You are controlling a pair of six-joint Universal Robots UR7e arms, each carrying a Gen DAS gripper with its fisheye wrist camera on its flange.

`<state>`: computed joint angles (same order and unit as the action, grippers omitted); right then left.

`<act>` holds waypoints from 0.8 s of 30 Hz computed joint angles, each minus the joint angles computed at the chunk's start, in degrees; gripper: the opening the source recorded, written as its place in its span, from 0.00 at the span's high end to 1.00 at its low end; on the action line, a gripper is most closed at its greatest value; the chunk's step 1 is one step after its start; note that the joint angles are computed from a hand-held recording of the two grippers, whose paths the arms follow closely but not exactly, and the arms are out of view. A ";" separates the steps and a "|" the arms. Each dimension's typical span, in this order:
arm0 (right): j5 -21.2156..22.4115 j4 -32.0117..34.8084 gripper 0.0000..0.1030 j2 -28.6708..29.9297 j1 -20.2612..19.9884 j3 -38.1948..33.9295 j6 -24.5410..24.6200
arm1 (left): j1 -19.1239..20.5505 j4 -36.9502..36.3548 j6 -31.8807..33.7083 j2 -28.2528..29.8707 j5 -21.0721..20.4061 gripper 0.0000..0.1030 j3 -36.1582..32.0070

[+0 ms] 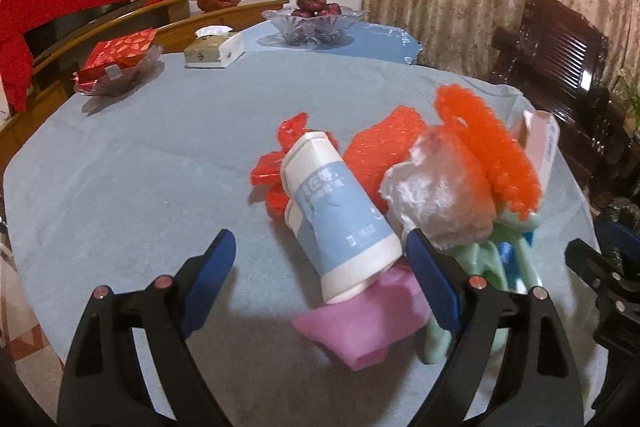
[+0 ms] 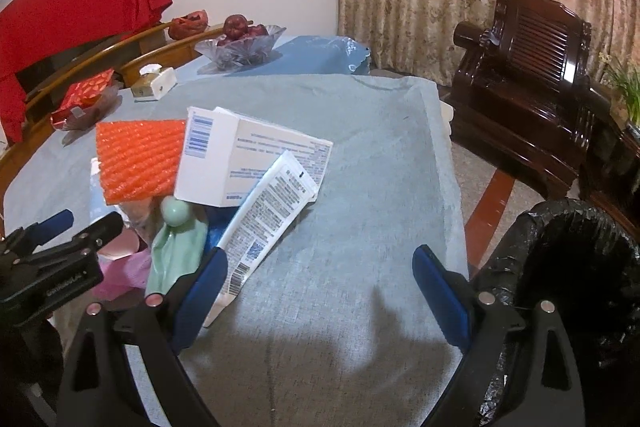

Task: Collect trash
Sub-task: 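Grasp the white-blue paper cup with the left tool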

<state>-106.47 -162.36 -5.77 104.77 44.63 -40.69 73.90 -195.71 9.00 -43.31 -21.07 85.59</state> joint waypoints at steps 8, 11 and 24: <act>0.84 0.07 0.11 0.42 0.24 -0.78 -0.19 | 0.33 0.96 -4.47 -3.88 0.21 0.22 4.75; 0.93 0.18 0.11 0.93 0.49 -1.67 -0.46 | 1.76 6.59 -10.95 -6.39 -5.84 0.33 6.29; -0.04 -1.05 0.11 0.77 0.66 -0.54 -0.99 | -0.34 -0.14 -5.53 -6.88 -8.52 0.56 7.87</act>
